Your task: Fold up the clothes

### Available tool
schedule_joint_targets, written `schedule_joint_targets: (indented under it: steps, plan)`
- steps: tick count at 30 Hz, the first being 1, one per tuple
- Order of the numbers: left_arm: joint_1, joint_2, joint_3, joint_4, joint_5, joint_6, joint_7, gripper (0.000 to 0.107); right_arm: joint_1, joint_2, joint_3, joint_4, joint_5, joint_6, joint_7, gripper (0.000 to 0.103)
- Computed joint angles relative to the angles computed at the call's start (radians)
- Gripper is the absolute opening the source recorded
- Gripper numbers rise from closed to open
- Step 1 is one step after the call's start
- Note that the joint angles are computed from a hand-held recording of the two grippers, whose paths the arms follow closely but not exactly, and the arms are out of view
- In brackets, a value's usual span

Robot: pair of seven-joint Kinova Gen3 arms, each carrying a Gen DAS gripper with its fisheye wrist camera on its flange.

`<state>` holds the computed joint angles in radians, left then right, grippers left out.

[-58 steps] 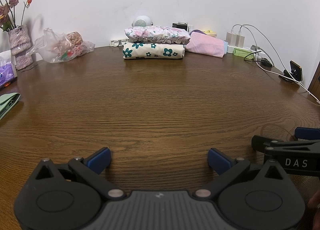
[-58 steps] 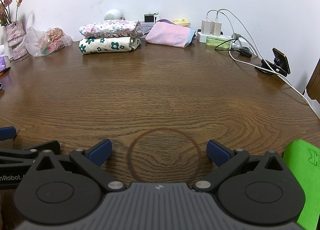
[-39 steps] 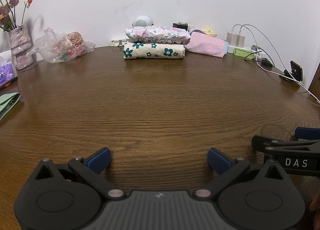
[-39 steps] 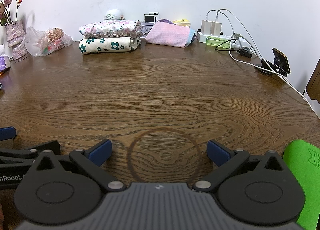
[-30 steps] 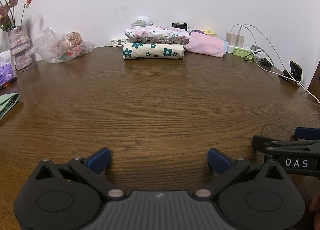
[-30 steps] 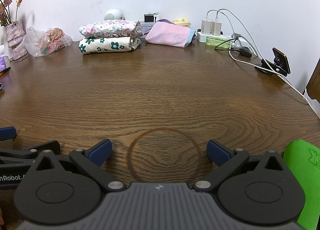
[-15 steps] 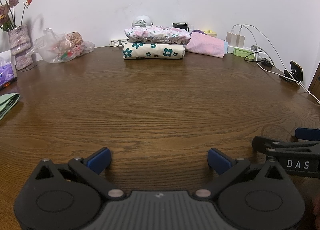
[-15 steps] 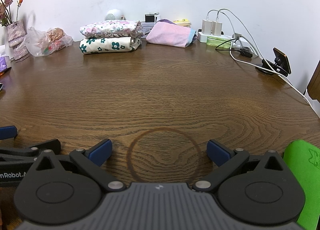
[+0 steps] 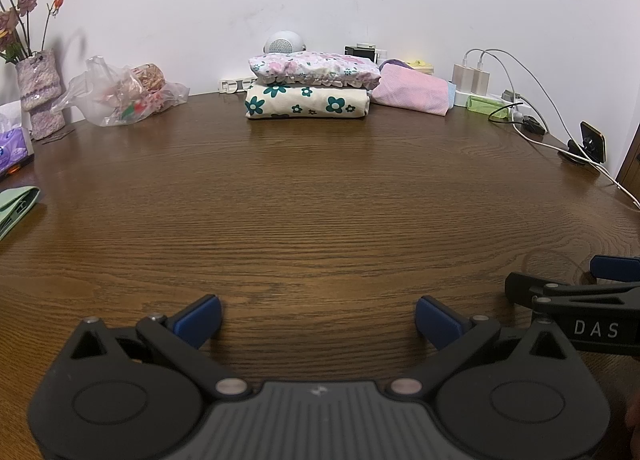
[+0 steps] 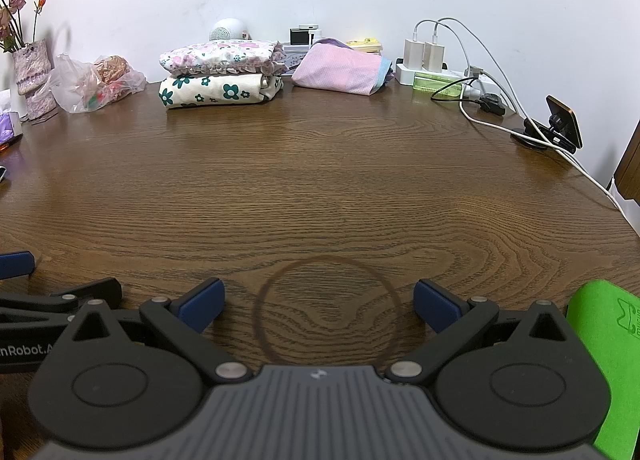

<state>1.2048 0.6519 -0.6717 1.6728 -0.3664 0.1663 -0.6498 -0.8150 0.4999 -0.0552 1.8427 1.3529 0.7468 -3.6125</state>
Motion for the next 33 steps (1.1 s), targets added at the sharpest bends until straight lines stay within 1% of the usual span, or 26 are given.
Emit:
schedule_joint_targets:
  steps: [33]
  plan:
    - [-0.001,0.001,-0.002,0.000,0.010,-0.002,-0.012,0.103,-0.001,0.004,0.003,-0.006,-0.005,0.002,0.007,0.102]
